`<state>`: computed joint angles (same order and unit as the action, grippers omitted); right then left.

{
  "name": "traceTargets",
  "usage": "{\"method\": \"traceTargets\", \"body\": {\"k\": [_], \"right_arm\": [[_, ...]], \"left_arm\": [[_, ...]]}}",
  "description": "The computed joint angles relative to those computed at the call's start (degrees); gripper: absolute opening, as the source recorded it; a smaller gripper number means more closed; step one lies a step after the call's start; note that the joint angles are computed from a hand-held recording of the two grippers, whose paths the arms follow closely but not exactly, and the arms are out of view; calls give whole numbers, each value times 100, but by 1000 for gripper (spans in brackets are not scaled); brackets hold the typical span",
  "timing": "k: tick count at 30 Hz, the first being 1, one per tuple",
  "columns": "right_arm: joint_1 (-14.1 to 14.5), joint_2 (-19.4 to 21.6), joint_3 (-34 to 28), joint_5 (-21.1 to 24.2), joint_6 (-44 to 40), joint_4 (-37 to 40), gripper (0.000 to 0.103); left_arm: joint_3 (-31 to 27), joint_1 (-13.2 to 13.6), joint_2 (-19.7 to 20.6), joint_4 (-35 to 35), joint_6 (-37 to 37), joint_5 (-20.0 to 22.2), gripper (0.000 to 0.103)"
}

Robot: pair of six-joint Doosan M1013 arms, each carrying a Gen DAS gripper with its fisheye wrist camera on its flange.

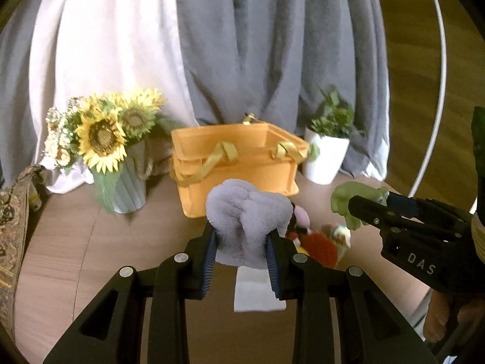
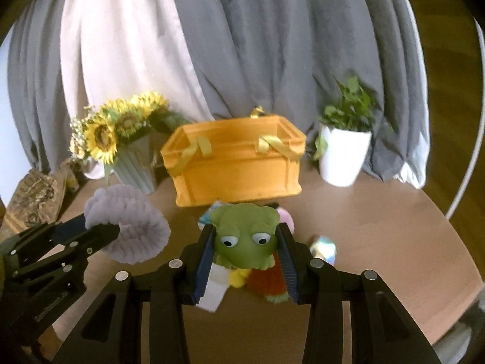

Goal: Organize soft objects
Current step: 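Lift the wristband and frog and carry both over the orange crate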

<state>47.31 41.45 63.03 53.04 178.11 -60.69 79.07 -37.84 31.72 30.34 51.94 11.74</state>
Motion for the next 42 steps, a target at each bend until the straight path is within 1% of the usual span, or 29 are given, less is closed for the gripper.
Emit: {"method": "traceTargets", "body": {"k": [2, 5, 7, 11, 15, 18, 25, 30, 34, 36, 38, 42], "right_arm": [[-53, -34, 24, -139, -69, -112, 42], [-124, -87, 80, -329, -76, -302, 42], [-183, -127, 120, -473, -81, -426, 42], [-291, -157, 133, -676, -68, -626, 42], [-399, -153, 103, -852, 7, -842, 42], [-460, -134, 69, -945, 100, -1022, 42], [-595, -47, -114, -1101, 186, -1264, 42], [-672, 18, -269, -1122, 284, -1469, 42], [-741, 103, -455, -1172, 163, -1492, 42], [-772, 183, -581, -1137, 59, -1511, 42], [-831, 286, -771, -1188, -272, -1282, 42], [-926, 452, -1061, -1279, -614, -1052, 42]], "left_arm": [[-71, -27, 24, 575, -600, 49, 30], [-216, -79, 91, 1633, -1682, 177, 30], [-309, -108, 136, 2147, -2192, 264, 30], [-515, -152, 239, 2944, -2937, 411, 30], [-737, -168, 350, 3411, -3345, 541, 30], [-915, -163, 441, 3556, -3466, 607, 30], [-1304, -149, 640, 3634, -3452, 744, 30], [-1610, -112, 793, 3508, -3295, 785, 30], [-1918, -75, 961, 3252, -2999, 834, 30], [-2139, -43, 1082, 2861, -2590, 880, 30], [-2308, -16, 1187, 2720, -2402, 923, 30], [-2707, 48, 1403, 2319, -1871, 994, 30]]}}
